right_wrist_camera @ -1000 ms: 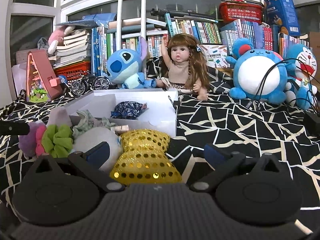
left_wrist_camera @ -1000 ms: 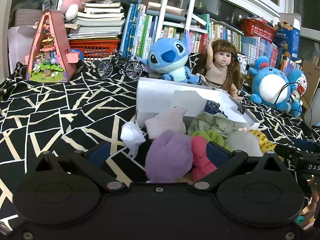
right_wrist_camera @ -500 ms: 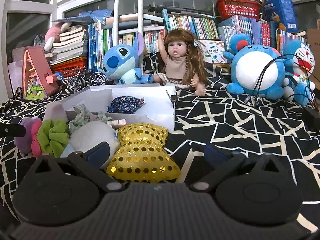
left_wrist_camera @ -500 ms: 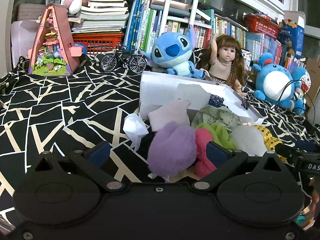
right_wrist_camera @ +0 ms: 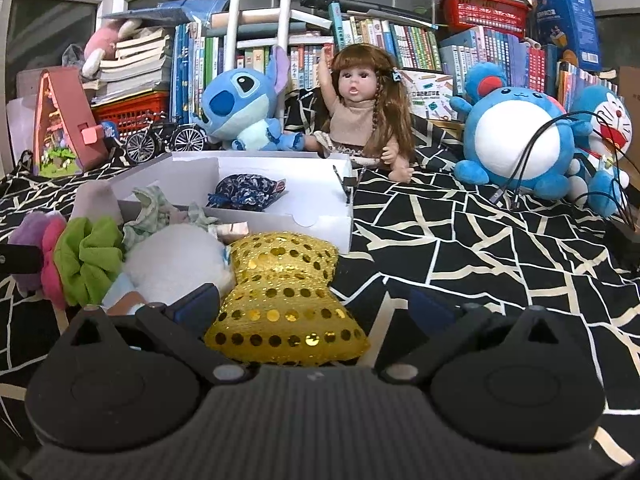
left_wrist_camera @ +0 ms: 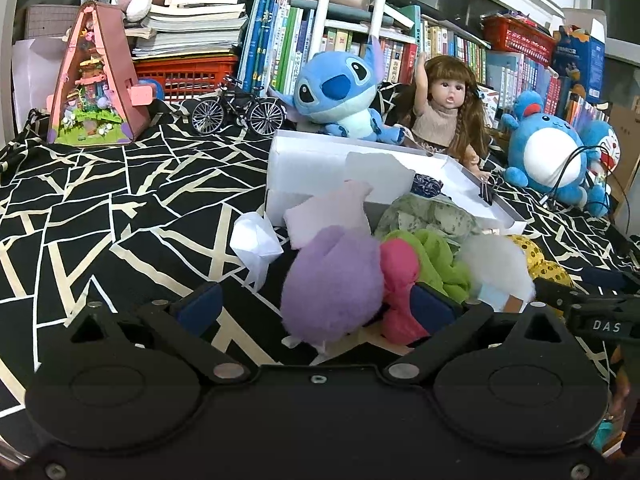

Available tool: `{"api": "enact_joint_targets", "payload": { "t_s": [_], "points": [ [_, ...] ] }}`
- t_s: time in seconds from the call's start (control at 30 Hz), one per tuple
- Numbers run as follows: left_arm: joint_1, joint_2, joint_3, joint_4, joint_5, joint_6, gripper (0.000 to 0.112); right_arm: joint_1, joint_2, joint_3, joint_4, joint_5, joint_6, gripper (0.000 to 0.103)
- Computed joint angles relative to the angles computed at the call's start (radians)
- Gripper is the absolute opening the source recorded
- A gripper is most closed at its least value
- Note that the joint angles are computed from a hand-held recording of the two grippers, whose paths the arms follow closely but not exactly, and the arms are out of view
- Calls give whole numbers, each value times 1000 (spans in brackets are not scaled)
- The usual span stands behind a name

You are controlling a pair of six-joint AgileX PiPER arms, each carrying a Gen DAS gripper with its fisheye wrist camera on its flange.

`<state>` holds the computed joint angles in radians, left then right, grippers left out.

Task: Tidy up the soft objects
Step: 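Grasp the gold sequin bow with the right tool while the left tool grasps the purple plush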

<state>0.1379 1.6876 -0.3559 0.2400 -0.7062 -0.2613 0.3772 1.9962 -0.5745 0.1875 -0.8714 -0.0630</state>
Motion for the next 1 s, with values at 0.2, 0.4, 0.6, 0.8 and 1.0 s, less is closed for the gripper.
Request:
{"api": "enact_joint_targets", "payload": {
  "t_s": [0.2, 0.4, 0.6, 0.8, 1.0],
  "points": [
    [27, 5, -2, 54, -12, -48, 89, 2, 7, -21, 9, 23, 5, 103],
    [62, -12, -4, 126, 8, -118, 79, -14, 10, -33, -17, 45, 35, 103],
    [129, -40, -10, 194, 16, -227, 75, -31, 7, -43, -51, 75, 68, 103],
    [148, 2, -69, 345, 50, -382, 71, -41, 11, -48, -84, 87, 107, 99],
    [136, 73, -118, 396, 33, -490, 70, -59, 8, -46, -140, 94, 154, 95]
  ]
}}
